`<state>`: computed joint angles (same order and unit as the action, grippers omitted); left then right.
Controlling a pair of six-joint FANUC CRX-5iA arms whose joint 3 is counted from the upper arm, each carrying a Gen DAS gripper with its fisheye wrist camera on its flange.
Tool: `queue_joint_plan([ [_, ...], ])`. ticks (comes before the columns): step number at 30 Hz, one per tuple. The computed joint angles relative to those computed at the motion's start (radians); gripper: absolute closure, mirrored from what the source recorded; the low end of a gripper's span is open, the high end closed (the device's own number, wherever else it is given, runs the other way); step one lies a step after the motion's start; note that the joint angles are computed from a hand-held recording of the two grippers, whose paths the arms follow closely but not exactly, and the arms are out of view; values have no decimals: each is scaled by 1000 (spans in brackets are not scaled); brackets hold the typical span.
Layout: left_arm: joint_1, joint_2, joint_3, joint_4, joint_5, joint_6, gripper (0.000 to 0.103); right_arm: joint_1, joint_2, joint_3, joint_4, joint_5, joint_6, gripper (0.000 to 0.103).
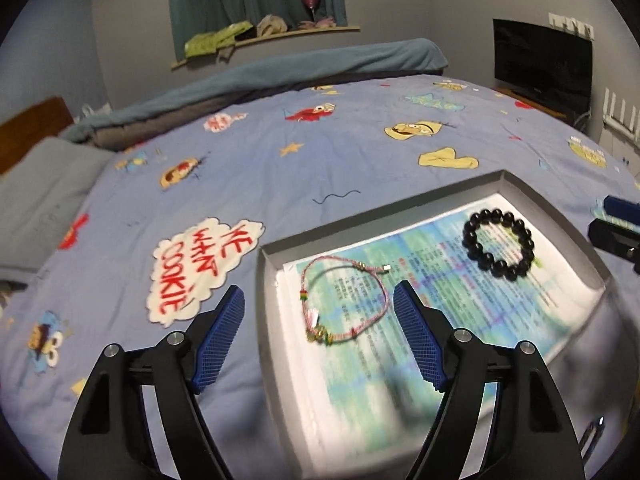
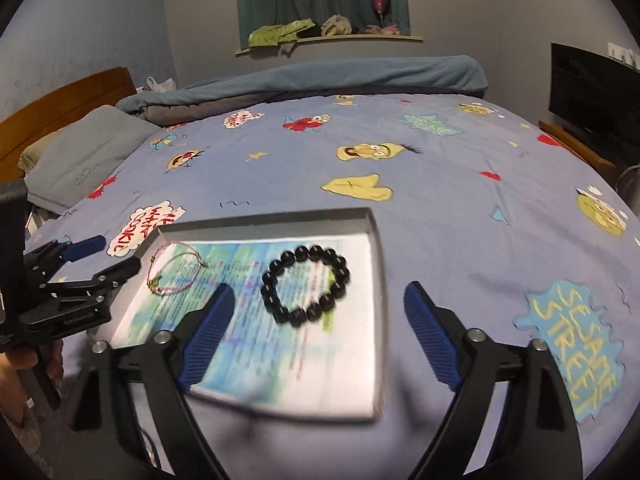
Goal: Organize jewelry
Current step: 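Withdraw both open tools from the box back toward the jewelry pile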
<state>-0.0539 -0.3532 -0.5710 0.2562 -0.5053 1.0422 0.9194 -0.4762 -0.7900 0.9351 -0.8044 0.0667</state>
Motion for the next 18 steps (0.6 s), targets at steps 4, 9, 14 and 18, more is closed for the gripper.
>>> queue_joint_plan([
  [4,11,-63,-36,13,-22,-20,22,81,-73,-36,4,-73,-63,7],
  [9,38,-159,-91,38,-66,-52,21,201,-137,-71,24,-190,-122,5],
  [14,80,-253,-144,90,-120,-101,21,346,-209,-99,12,-315,-172,5],
  [18,126,-331,-185,107,-170,-119,21,454,-245,-107,-1,-411,-204,5],
])
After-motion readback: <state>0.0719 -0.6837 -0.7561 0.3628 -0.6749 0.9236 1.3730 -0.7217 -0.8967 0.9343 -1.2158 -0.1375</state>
